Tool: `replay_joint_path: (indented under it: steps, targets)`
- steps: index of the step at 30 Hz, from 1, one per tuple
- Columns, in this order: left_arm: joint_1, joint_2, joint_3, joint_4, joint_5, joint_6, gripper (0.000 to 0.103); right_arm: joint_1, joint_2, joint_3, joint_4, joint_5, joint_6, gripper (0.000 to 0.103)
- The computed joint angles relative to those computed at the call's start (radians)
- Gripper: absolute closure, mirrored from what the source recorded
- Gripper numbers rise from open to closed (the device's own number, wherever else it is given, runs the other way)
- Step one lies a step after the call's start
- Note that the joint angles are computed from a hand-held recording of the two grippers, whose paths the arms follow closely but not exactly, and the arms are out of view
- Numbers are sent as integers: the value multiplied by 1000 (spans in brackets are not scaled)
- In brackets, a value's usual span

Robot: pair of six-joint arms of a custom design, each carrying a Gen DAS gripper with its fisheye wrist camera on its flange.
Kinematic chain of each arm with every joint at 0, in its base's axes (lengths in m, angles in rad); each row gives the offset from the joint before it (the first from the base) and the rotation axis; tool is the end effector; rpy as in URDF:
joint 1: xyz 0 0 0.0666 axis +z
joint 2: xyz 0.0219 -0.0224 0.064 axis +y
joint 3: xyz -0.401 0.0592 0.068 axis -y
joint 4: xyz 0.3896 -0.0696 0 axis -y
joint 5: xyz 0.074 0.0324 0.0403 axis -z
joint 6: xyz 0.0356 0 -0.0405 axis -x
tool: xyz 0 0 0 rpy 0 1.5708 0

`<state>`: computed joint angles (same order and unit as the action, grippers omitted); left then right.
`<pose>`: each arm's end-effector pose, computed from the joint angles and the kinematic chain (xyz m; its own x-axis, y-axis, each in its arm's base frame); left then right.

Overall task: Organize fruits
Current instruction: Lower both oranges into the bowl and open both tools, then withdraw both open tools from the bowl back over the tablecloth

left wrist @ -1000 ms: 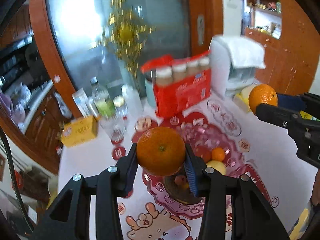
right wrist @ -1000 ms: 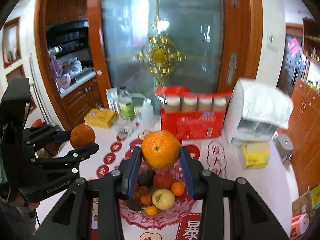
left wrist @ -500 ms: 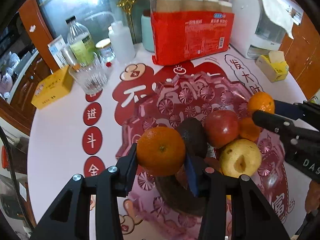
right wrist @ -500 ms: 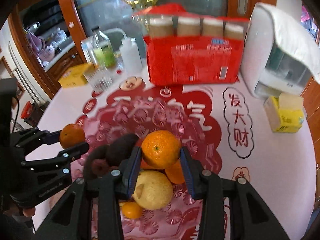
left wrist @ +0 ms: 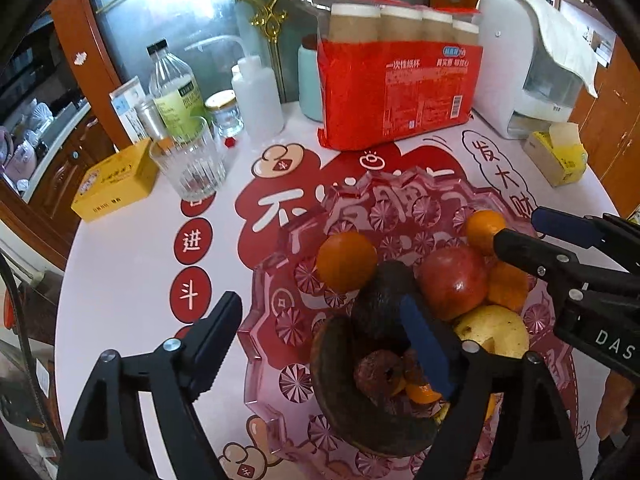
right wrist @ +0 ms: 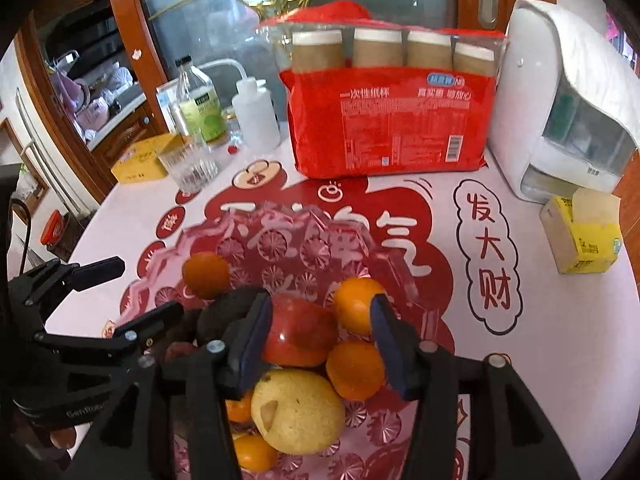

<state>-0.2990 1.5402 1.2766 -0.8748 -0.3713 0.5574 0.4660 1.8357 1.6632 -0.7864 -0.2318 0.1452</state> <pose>0.4800 -0.1349 0.3346 -0.8047 -0.2678 -0.5299 -0.3493 0.9352 0.0579 0.5670 0.2939 0.3439 -0.6433 -0.4812 -0.5956 -0.6552 0.7484 0.1030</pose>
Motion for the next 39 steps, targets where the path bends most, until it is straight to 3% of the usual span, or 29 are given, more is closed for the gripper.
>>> replay_joint_path:
  steps: [12, 18, 23, 31, 39]
  targets:
    - [-27, -87, -6, -56, 10, 61, 11, 11, -69, -35, -3, -19, 2, 50]
    - [-80, -146, 5, -131, -81, 130, 10, 19, -135, -63, -10, -15, -2, 50]
    - [-126, -199, 15, -206, -111, 193, 10, 22, -212, -105, -12, -16, -12, 50]
    - [-248, -280, 18, -291, -213, 263, 4, 28, -371, -213, 5, -1, -31, 36]
    - [-372, -323, 27, -361, -278, 338, 4, 37, -522, -320, 10, 40, -54, 33]
